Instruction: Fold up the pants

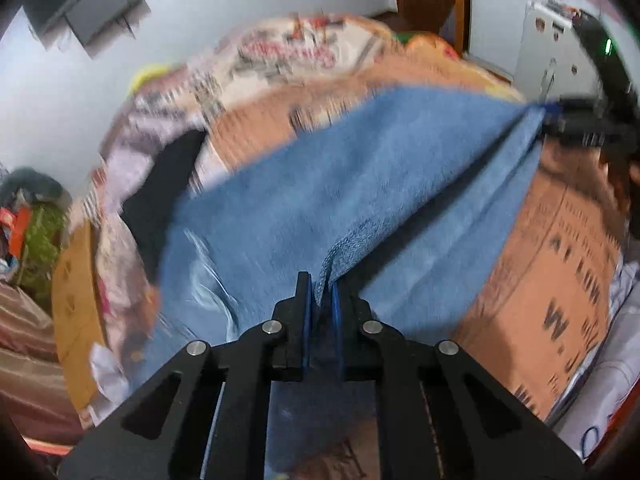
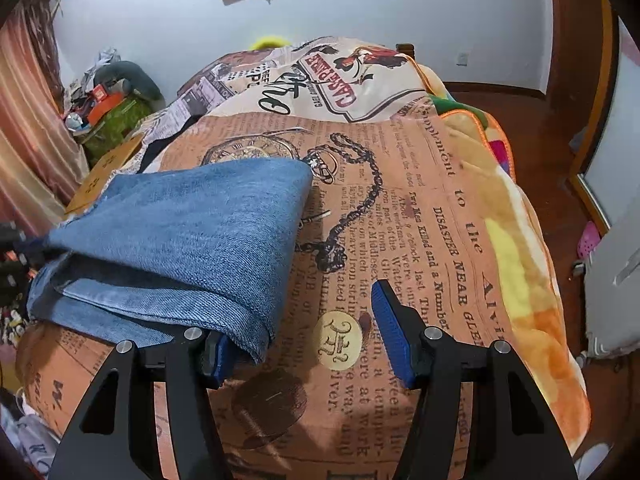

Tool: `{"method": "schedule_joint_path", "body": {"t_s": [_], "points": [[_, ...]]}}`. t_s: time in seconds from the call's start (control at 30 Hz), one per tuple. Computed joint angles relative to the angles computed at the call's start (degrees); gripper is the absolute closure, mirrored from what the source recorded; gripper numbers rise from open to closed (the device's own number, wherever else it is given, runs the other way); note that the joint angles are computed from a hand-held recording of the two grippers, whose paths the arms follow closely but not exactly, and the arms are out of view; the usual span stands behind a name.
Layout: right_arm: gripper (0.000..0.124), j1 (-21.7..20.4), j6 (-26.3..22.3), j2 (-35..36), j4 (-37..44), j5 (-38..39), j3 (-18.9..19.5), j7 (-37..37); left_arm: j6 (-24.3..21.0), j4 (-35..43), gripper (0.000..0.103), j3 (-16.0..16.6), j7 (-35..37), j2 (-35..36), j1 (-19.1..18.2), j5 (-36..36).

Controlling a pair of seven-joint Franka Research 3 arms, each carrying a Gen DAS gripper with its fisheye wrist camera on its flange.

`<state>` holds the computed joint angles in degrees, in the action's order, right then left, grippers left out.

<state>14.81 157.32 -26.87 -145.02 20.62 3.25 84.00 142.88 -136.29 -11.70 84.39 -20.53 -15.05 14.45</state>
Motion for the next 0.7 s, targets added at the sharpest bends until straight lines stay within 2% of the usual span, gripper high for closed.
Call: {"method": "schedule_joint_path", "body": {"t_s": [0.07,0.17,0.27,0.33,0.43,0.57,0.7], "points": [[0.069,-0.2,-0.9,-0.3,0.0,-0.3,0.1,0.3,3.0,-2.6,0.093,-1.0,-2.3,-1.0,0.8,2.3],[0.066,-0.6,-4.1,-1.2,0.4,-1.6,0.3,0.6,3.2,-3.2,0.088,-1.8,-5.3,-1.9,1.3,4.0],[0.066,0.1,-8.5,-3.4,0.4,-1.5,-0.6,-1.1,2.1,-3.5,0.069,-0.2,-6.1,-3.3,0.6,1.8],[0.066,0.6,-9.7,-5.1,-0.1,-1.0,-0.9,-2.3,0.9,-3.7,0.047,2.1,-4.5,-4.9,-0.4,-1.8],[0.066,0.7,-9.6,-7.7,-0.7,-0.6,-0.5,-3.4,1.6,-4.1,0.045,4.6,-2.5,-7.6,-1.0,-6.5],[0.066,2.2,-6.1,-7.3,0.9,1.6,-0.7,-4.8,3.6,-2.3,0.044,4.7,-3.3,-8.0,1.0,-7.0],[0.066,4.3,-2.2,-1.9,5.2,3.8,-0.9,-6.8,5.4,1.8,0.044,3.7,-5.9,-3.3,3.3,-6.0]]}}
